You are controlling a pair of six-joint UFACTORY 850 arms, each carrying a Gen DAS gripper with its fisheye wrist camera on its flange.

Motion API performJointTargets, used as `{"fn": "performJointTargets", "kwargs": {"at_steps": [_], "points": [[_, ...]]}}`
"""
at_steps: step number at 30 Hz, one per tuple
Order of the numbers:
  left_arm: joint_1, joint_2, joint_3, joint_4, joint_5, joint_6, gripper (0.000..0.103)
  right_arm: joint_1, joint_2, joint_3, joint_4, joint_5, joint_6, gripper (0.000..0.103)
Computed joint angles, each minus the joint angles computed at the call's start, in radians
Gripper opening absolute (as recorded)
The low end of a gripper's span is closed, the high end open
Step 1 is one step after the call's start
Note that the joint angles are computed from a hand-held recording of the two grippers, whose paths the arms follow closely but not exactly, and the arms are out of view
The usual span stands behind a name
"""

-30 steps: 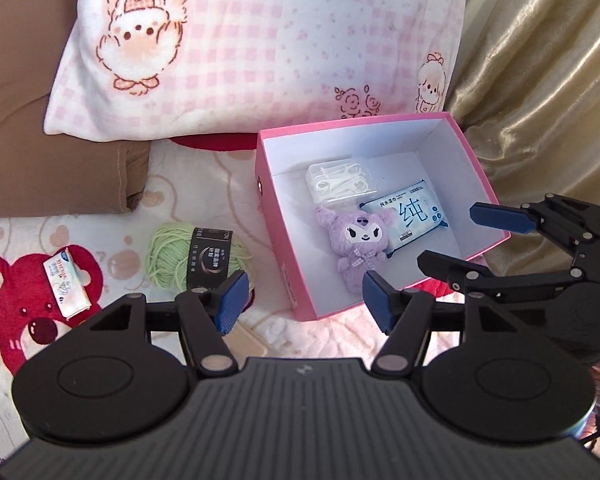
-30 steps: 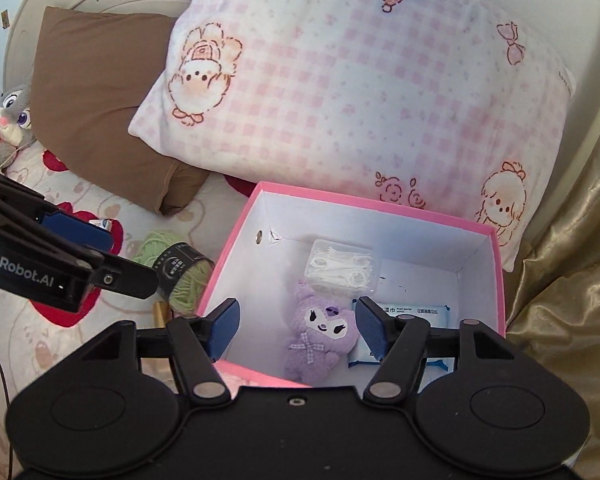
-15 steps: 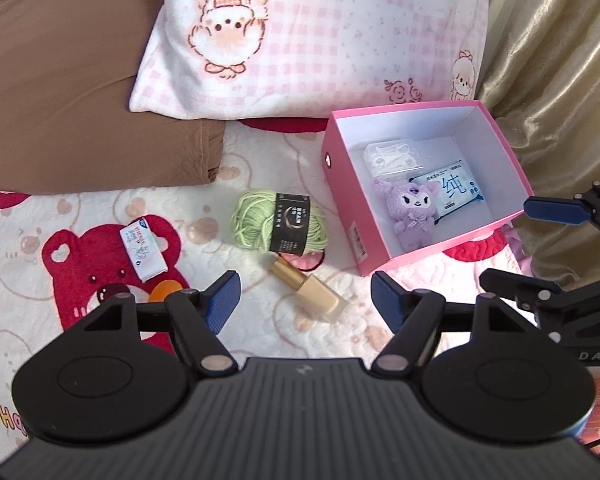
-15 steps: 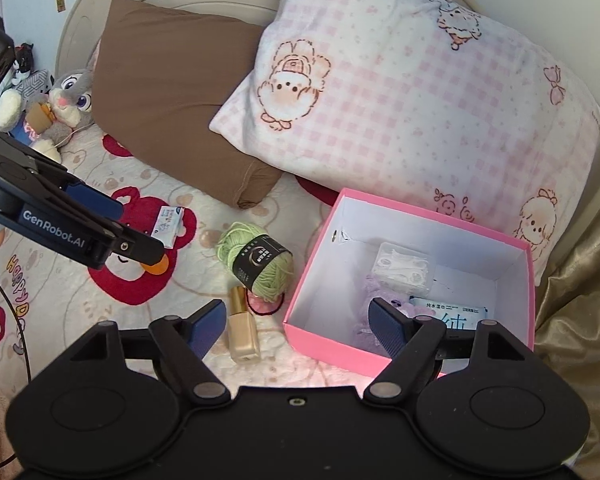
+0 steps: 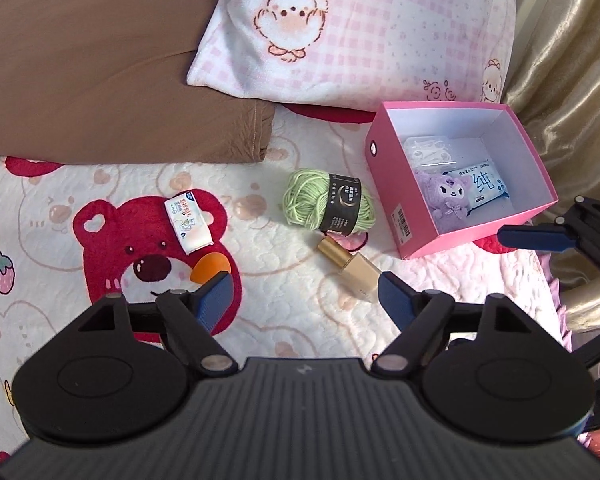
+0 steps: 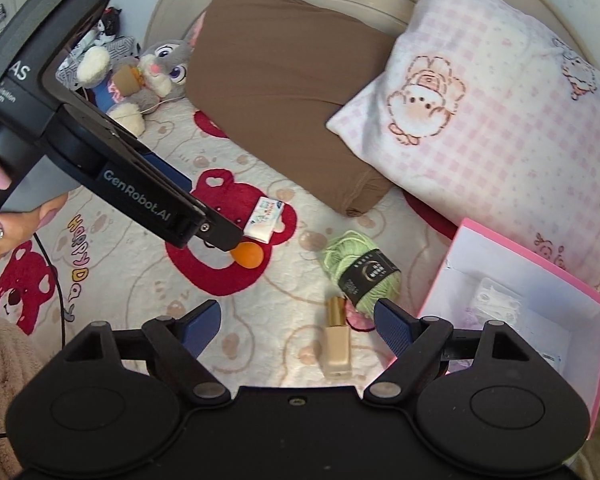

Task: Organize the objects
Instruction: 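Move the right tool down over the orange makeup sponge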

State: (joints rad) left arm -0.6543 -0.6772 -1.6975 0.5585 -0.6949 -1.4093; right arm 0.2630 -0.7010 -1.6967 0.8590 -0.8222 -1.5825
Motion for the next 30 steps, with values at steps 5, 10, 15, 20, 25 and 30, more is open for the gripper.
{"fn": "performJointTargets", "kwargs": {"at_steps": [5, 10, 15, 20, 25, 30], "points": [[0.006, 0.025, 0.082, 0.051, 0.040, -0.055, 0.080, 0.028, -0.013, 0.023, 0.046, 0.003, -0.049, 0.087], [0.021, 0.045, 0.174, 0.176, 0.122, -0.206, 0.080, 0.061, -0.026, 0.045, 0.115, 0.041, -0.132, 0.087], [0.037, 0.054, 0.252, 0.347, 0.161, -0.435, 0.081, 0.097, -0.068, 0.028, 0.130, 0.048, -0.134, 0.087], [0.046, 0.062, 0.314, 0.456, 0.203, -0.576, 0.081, 0.117, -0.115, 0.046, 0.268, 0.051, -0.268, 0.087], [0.052, 0.054, 0.357, 0.575, 0.217, -0.716, 0.081, 0.148, -0.151, 0.068, 0.338, 0.109, -0.353, 0.087], [0.070, 0.015, 0.356, 0.546, 0.239, -0.684, 0.081, 0.180, -0.172, 0.113, 0.531, 0.195, -0.560, 0.087]]}}
